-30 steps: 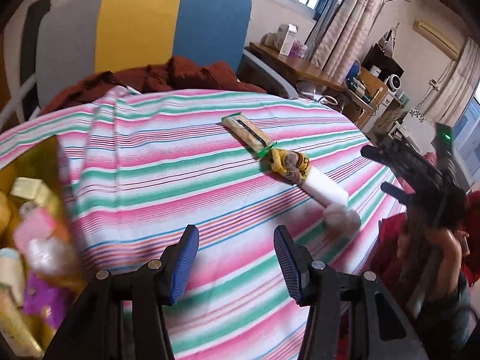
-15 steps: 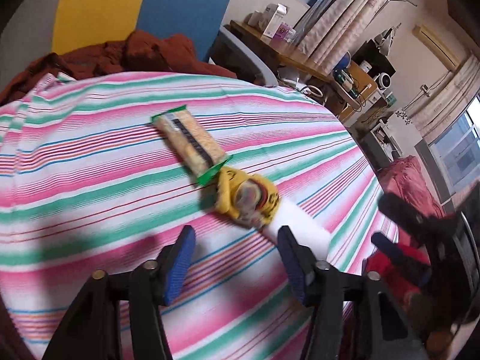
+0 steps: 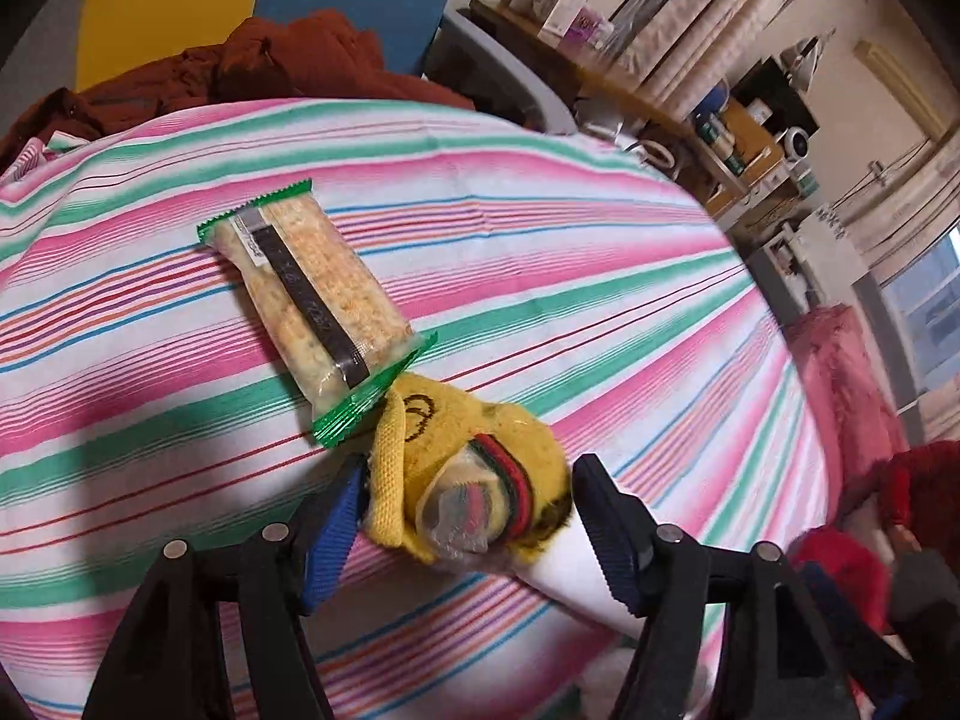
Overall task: Organize objects
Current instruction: 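Grasp the yellow knitted pouch with the left tool while the right tool grasps the striped cracker packet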
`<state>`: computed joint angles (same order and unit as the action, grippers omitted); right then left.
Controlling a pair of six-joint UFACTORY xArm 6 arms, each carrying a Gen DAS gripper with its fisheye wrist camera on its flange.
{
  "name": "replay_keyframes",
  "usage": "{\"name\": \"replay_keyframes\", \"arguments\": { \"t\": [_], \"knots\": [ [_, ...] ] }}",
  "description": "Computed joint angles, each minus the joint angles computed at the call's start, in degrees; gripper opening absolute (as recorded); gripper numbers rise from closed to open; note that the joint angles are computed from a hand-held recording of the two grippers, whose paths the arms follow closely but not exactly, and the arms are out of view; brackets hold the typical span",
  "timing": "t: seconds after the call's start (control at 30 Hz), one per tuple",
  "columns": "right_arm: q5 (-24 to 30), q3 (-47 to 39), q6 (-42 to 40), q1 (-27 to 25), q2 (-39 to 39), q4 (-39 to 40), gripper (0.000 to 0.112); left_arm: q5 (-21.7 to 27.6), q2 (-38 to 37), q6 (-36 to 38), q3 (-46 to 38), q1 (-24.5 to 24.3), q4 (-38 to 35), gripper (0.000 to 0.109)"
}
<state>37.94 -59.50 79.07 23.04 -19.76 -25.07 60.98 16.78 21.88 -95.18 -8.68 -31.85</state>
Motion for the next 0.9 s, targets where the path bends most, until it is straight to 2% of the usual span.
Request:
{"name": "replay_keyframes", "arguments": {
  "t": [0.07,0.13,0.3,0.5,0.67,0.7,0.9],
  "knots": [
    [1.1,-0.5,2.3,0.3,0.3,-1.5,0.103,-0.8,-0.7,2.4,1.6,0.2,-1.4,0.064],
    [1.2,-0.5,2.4,0.2,0.2,-1.7,0.103,-0.9,-1.6,4.7,3.0,1.0,-3.0,0.056],
    [1.6,-0.8,1.8,0.2,0.6,-1.3,0.103,-3.5,-8.5,10.6,11.4,3.3,-3.0,0.053],
    [2.7,-1.3,1.8,0.4,0.9,-1.7,0.103,-9.4,-21.2,22.0,26.8,7.8,-5.3,0.051],
    [4.9,-2.9,0.9,1.2,2.0,-2.1,0.103,-18.5,-31.0,31.1,39.2,10.7,-7.9,0.051],
    [5.4,-3.4,0.6,1.4,2.4,-2.3,0.103,-20.1,-31.9,32.0,40.5,10.7,-8.4,0.051],
    [8.0,-5.6,-1.4,2.5,4.0,-3.1,0.103,-18.6,-30.5,32.0,39.4,12.7,-9.8,0.051]
  ]
}}
